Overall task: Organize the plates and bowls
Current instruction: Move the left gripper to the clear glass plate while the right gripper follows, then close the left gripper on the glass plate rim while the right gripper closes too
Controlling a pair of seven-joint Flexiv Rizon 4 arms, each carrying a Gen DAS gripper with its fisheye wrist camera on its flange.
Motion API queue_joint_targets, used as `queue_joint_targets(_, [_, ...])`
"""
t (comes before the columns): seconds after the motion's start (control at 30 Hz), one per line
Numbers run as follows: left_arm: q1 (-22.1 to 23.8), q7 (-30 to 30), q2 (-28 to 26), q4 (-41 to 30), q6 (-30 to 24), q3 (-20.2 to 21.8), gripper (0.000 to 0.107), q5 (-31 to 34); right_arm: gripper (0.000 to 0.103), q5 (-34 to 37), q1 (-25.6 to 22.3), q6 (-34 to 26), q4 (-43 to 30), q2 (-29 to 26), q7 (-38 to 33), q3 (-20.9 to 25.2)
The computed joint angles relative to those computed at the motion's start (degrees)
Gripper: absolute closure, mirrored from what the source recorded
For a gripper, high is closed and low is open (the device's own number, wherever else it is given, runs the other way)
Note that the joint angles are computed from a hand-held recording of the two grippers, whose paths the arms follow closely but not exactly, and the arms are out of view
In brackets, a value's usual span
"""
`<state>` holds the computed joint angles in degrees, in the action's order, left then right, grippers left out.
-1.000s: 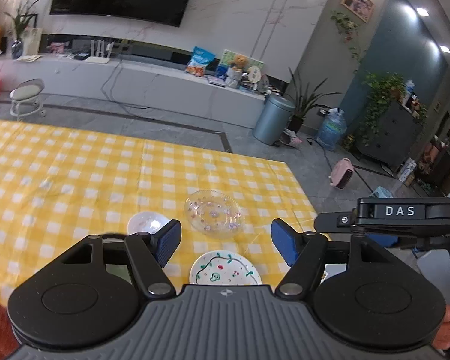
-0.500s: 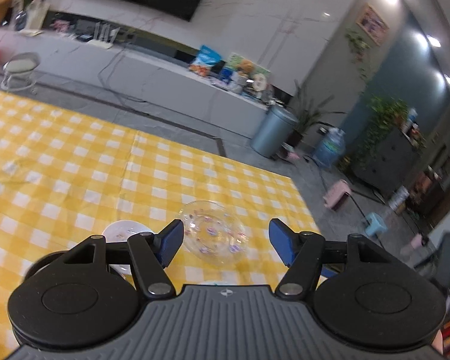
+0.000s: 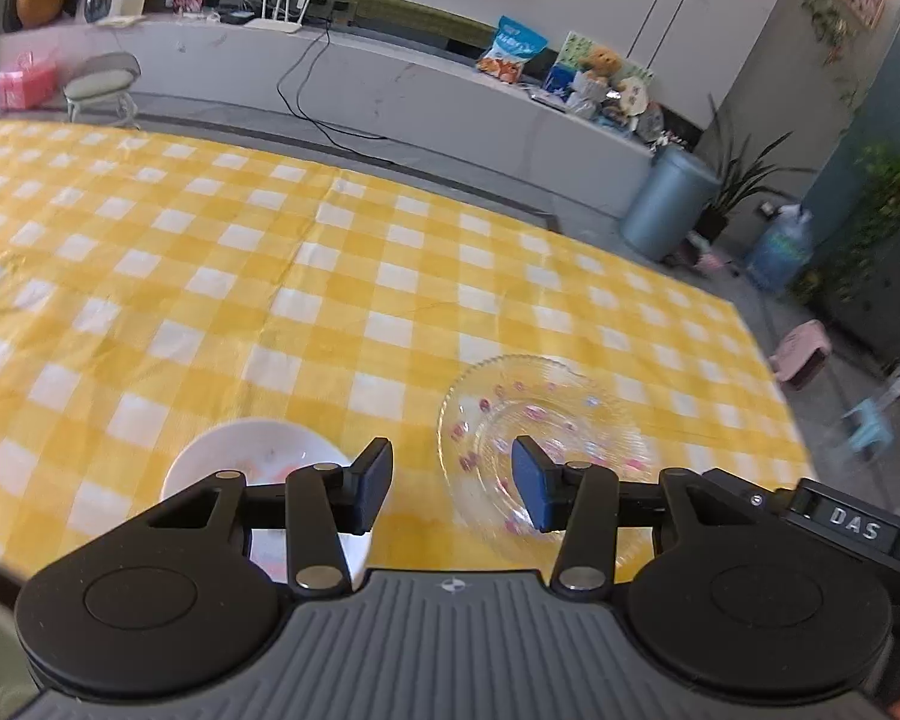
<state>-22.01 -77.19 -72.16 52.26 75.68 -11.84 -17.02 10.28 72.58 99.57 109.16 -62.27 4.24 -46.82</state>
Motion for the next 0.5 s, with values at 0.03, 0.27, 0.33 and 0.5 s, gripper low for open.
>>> queue_joint_targets(0.03, [-0.8,-0.7,-1.1,-2.1,-1.0,1.1,0.053,0.0,0.056,-0.4,-1.4,0.6,-0.5,0.3,-0.6,1.1])
queue_joint_targets(0.27, [-4.7,-12.7,-9.8,-19.1,-10.0,10.3,0.055,3.2,0.056,2.3,-6.7,4.5,-3.0,-0.8,-2.1,6.2])
queue_joint_targets(0.33, [-4.5,-14.1,-10.9,-21.0,-10.8,9.6,0.061,4.1,0.059,3.3,-8.4,5.4,-3.6,-1.0,-2.4,8.3])
queue_joint_targets(0.5, [-4.4,-17.2,-13.8,-26.3,-14.3,9.6,0.073,5.7,0.065,6.3,-10.6,7.9,-4.9,-1.4,-3.9,11.3])
